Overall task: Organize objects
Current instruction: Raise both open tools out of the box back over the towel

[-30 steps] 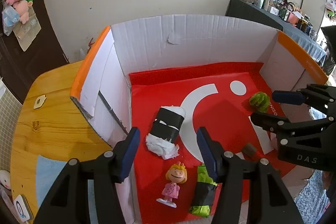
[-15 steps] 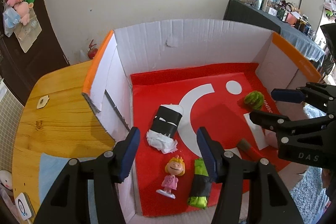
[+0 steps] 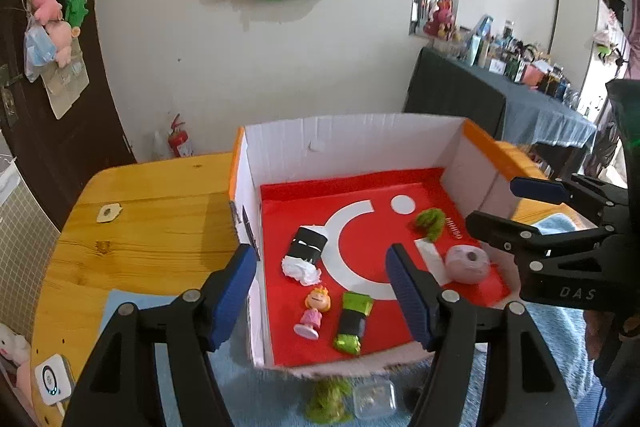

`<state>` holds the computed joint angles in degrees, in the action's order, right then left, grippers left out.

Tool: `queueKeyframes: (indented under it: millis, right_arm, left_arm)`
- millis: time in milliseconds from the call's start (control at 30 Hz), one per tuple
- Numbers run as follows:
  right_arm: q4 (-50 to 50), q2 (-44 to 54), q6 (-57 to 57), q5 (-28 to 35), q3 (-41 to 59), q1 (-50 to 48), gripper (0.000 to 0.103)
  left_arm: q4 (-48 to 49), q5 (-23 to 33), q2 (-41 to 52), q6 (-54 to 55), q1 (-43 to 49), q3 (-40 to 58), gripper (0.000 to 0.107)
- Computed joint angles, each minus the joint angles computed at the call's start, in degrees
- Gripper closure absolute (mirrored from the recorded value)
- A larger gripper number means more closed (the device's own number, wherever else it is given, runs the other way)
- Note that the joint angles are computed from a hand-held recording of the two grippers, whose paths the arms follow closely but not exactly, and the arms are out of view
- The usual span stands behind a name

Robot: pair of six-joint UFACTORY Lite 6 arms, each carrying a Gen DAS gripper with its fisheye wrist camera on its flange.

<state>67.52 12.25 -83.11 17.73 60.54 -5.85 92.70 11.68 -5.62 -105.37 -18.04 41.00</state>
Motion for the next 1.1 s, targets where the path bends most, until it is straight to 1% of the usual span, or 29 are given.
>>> queueKeyframes:
  millis: [33,100,167,200,300,367,467,567,667,800,1000,1100]
  right_arm:
    - [1.6,-1.3,-1.3,0.0,-1.1,0.1,0.024]
    - [3.7,-5.0,-3.9,1.4,-4.0,-1.0,0.023]
    - [8.1,-9.5,-8.4,2.5,-8.2,-2.1,0.022]
    - [10.9,-12.0,-11.3,2.7,-10.6,-2.6,0.019]
    - [17.1,-18.3,-17.6,3.0,-16.6,-3.8,0.015]
    - [22.8,-23.1,-23.6,2.4,-21.4,-4.0,0.015]
    - [28.6,-29.1,-29.5,3.6,-27.8,-5.4,0.009]
    - [30.3,-33.0,-31.4,3.9,-32.0,-6.3,0.009]
    - [31.1,-36.5,-32.5,3.9,-35.7,-6.8,0.009]
    - [32.6,-41.0,-34.6,3.8,-40.8,-6.9,0.009]
    - [39.0,-44.3,-40.8,3.5,-47.1,-6.2,0.009]
    - [44.9,-43.8,-46.7,3.8,-49.9,-5.8,0.009]
  left_arm:
    - [-1.4,1.1,-1.9,0.9,-0.9,-1.1,0.031]
    - [0.2,4.5,-6.8,-1.7,-3.5,-4.7,0.027]
    - [-1.5,7.9,-11.5,-1.5,-6.3,-7.8,0.026]
    - [-2.5,8.6,-13.3,-0.9,-7.2,-9.0,0.025]
    - [-5.2,11.0,-19.2,-0.1,-10.2,-13.0,0.019]
    - [-7.1,13.5,-22.4,0.0,-12.7,-15.3,0.019]
    - [-10.2,16.4,-26.1,1.1,-15.9,-18.1,0.018]
    - [-12.5,19.9,-29.7,0.2,-20.3,-21.2,0.017]
    - [-14.5,22.8,-32.2,-0.7,-24.2,-23.4,0.016]
    - [-15.0,27.4,-33.2,-5.0,-30.1,-26.6,0.016]
    - [-15.5,30.1,-33.4,-11.4,-35.5,-31.0,0.016]
    - [-14.1,29.3,-31.9,-15.8,-36.8,-32.8,0.016]
